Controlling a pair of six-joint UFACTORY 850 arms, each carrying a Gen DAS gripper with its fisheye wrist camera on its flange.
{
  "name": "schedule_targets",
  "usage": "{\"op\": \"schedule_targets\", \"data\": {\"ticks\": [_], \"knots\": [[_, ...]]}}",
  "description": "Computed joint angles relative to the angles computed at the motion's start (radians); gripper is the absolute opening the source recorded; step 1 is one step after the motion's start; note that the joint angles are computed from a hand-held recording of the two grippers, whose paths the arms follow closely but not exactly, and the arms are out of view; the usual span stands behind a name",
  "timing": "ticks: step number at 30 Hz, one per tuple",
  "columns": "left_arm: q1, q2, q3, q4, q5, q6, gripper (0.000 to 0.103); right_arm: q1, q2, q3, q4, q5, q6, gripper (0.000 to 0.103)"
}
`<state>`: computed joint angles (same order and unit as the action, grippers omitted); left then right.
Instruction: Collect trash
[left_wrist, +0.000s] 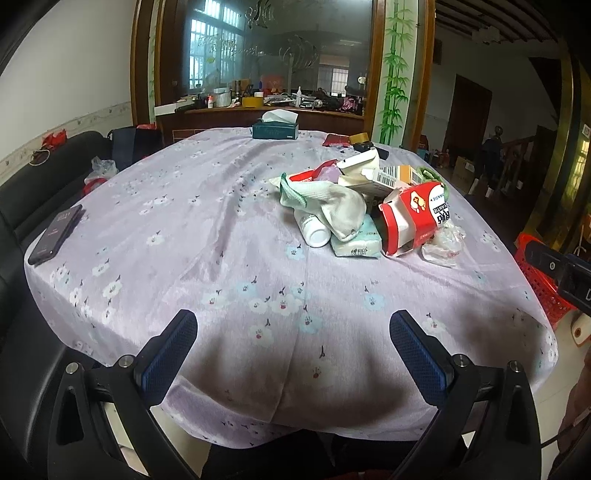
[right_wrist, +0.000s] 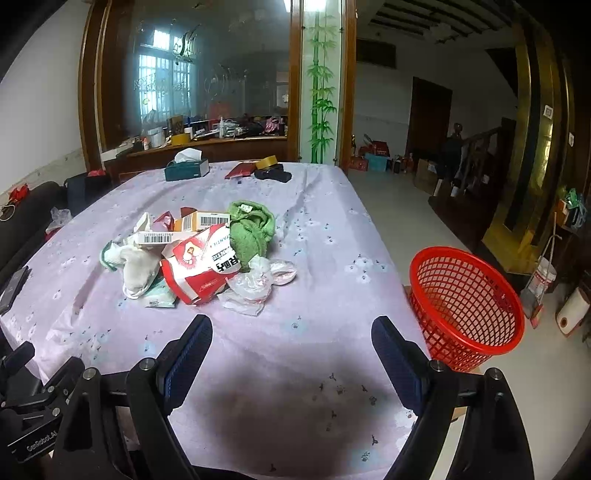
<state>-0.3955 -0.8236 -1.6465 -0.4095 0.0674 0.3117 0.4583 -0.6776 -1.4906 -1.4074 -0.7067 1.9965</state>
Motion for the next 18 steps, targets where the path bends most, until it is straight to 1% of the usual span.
{"op": "schedule_targets", "data": {"ticks": [2,6,11,13,15,16,18], "knots": [[0.0,-0.001,-0.001,-0.009,0.001,0.011,0.103,-0.003,0.002,0.003,-0.002,0.008,0.004,0.091],[0.002,0.002,0.008,0.139,0.005,-0.135,0.103,-0.004,0.0,0.0,0.001,0.013,-0.001,0.091],[0.004,0.013,0.031,0.472,0.025,-0.458,0.103,-0.004,-0.009,-0.012,0.016,0.017,-0.029,0.091],[0.003,0.015,0.033,0.541,0.026,-0.52,0.103,-0.004,-0.012,-0.015,0.021,0.02,-0.031,0.091],[0.006,0.011,0.025,0.666,0.021,-0.645,0.103,-0.003,-0.014,-0.018,0.024,0.019,-0.034,0.091],[0.007,0.011,0.025,0.685,0.021,-0.666,0.103,-0.003,-0.014,-0.017,0.023,0.019,-0.035,0.091],[0.009,0.011,0.024,0.674,0.021,-0.66,0.103,-0.002,-0.014,-0.016,0.02,0.022,-0.034,0.091]]}}
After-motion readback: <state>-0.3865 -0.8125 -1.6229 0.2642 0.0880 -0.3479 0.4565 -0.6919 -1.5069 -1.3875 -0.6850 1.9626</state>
